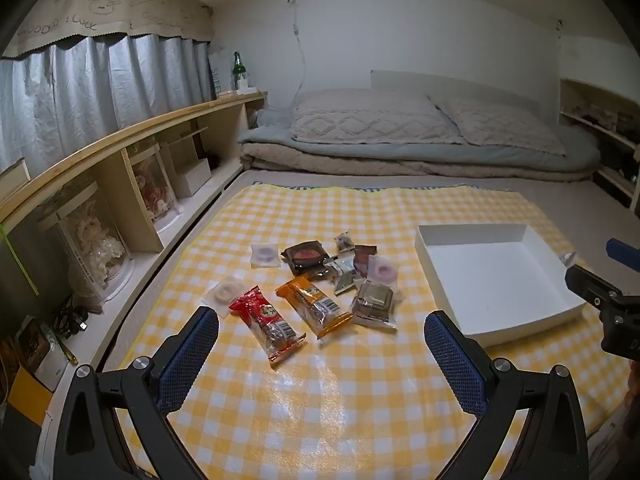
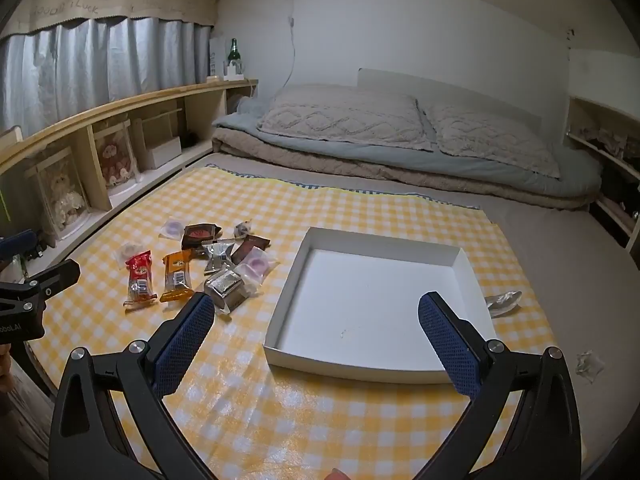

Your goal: Organize snacks

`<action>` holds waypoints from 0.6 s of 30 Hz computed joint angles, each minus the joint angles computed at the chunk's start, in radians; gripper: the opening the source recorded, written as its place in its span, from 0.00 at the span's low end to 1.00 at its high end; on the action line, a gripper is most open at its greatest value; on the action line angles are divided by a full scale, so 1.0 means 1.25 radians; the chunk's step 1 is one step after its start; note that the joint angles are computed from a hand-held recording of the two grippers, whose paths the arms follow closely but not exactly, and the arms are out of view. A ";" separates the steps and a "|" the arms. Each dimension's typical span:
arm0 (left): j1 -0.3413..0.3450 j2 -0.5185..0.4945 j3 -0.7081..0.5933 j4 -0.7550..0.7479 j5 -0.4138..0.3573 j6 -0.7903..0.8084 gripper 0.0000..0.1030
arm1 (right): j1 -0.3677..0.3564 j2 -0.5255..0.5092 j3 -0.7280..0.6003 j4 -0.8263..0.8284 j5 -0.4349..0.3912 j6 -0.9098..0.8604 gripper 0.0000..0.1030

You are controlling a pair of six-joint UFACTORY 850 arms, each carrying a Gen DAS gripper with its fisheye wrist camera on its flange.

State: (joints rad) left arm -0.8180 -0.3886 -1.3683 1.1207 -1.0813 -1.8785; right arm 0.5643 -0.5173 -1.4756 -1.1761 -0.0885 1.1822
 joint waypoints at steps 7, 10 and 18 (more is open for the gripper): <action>0.003 0.001 0.004 0.002 0.003 -0.001 1.00 | 0.000 -0.001 -0.002 0.007 -0.002 -0.008 1.00; 0.002 0.000 0.001 0.000 0.004 0.000 1.00 | -0.001 -0.002 -0.004 0.022 -0.002 -0.023 1.00; 0.004 -0.001 0.003 0.001 0.007 -0.001 1.00 | -0.003 -0.002 -0.005 0.059 -0.002 -0.061 1.00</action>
State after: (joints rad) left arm -0.8132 -0.3894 -1.3650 1.1216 -1.0723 -1.8797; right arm 0.5607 -0.5202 -1.4822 -1.1022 -0.0916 1.1056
